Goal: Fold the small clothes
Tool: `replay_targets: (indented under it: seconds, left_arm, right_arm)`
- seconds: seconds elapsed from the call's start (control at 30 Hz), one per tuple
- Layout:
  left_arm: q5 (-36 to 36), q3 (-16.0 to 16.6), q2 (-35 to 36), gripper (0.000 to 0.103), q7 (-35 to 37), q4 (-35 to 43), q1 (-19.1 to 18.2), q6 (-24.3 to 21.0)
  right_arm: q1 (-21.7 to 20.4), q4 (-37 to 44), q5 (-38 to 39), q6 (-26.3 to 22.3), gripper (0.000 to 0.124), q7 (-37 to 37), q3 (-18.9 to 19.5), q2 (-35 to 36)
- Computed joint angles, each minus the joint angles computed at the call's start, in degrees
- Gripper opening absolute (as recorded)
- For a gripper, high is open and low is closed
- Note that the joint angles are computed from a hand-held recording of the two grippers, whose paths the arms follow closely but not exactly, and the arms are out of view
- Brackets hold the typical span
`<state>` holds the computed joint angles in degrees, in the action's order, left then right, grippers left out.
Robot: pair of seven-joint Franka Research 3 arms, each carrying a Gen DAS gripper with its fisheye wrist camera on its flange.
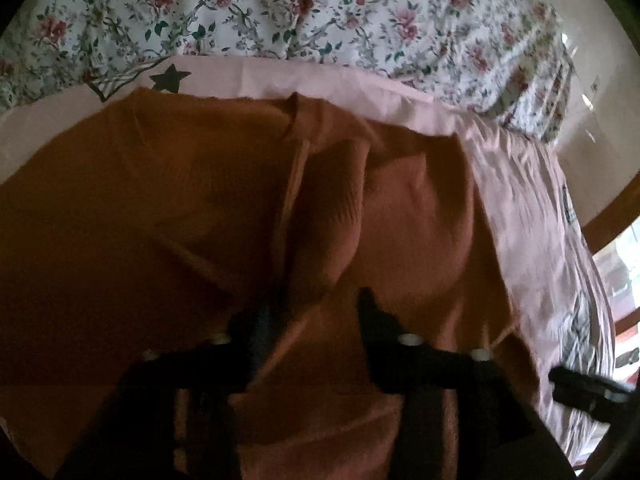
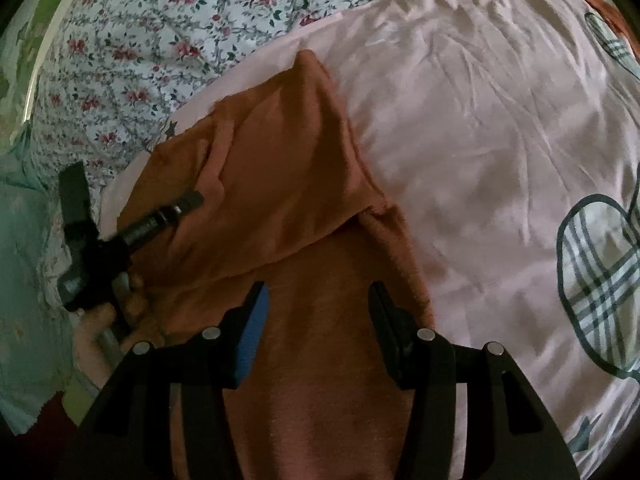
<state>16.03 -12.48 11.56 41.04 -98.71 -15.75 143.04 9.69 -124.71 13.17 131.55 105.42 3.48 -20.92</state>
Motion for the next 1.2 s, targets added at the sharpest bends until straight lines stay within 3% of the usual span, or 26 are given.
replay_targets:
  seconds: [0.07,0.27,0.5,0.63,0.77,0.9,0.93,0.97,1.0,1.07,1.2]
  left_arm:
    - [0.3,-0.15,-2.3,0.063,-0.37,-2.44,-0.19,0.02]
    - [-1.33,-0.44,-16.74,0.063,-2.18,-17.53,0.97,-0.45]
    - [4.55,-0.65,-32.73,0.063,-11.55,-30.36,5.83,-11.48]
    - [3.86,1.11,-36.93,0.063,-13.19,-35.0,8.03,-14.95]
    - [2.28,2.91,-37.58,0.063,-10.82,-37.28,8.94,-14.62]
    - [1.3,2.92,-36.44,0.063,-9.38,-37.45,9.47,-14.27]
    - [1.48,2.7,-35.83,0.063,-9.28,-37.08,9.68,-14.54]
    - [1.84,2.49,-35.45,0.063,-9.29,-36.86,9.9,-14.58]
    - [2.23,2.35,-35.04,0.063,-9.42,-36.67,10.15,-14.47]
    - [2.4,2.58,-34.63,0.064,-9.75,-36.37,10.67,-14.28]
    - [1.24,3.11,-34.99,0.064,-13.66,-36.59,11.79,-13.13]
  right_arm:
    - [0.19,0.24,0.22,0.31,0.053,-0.26,0.0,0.4]
    - [2.16,4.32,2.87,1.12,0.053,-2.35,0.11,5.4]
    - [4.46,13.94,4.49,4.09,0.053,-3.05,0.83,15.38]
    - [6.33,21.1,5.32,5.4,0.053,-4.01,1.48,22.56]
    - [8.34,30.52,-1.39,2.47,0.053,0.83,1.04,31.35]
    - [10.48,42.18,-8.03,-6.15,0.052,5.59,-0.74,40.85]
    - [10.98,43.64,-9.32,-7.29,0.039,6.14,-1.16,42.09]
    - [11.29,44.13,-10.08,-7.54,0.015,6.42,-1.43,42.4]
    - [10.82,43.16,-8.68,-6.05,0.007,5.75,-1.06,41.68]
    - [9.49,38.28,-4.22,1.1,0.007,3.2,0.04,37.89]
    - [7.15,24.39,7.04,19.68,0.007,-7.28,1.85,25.8]
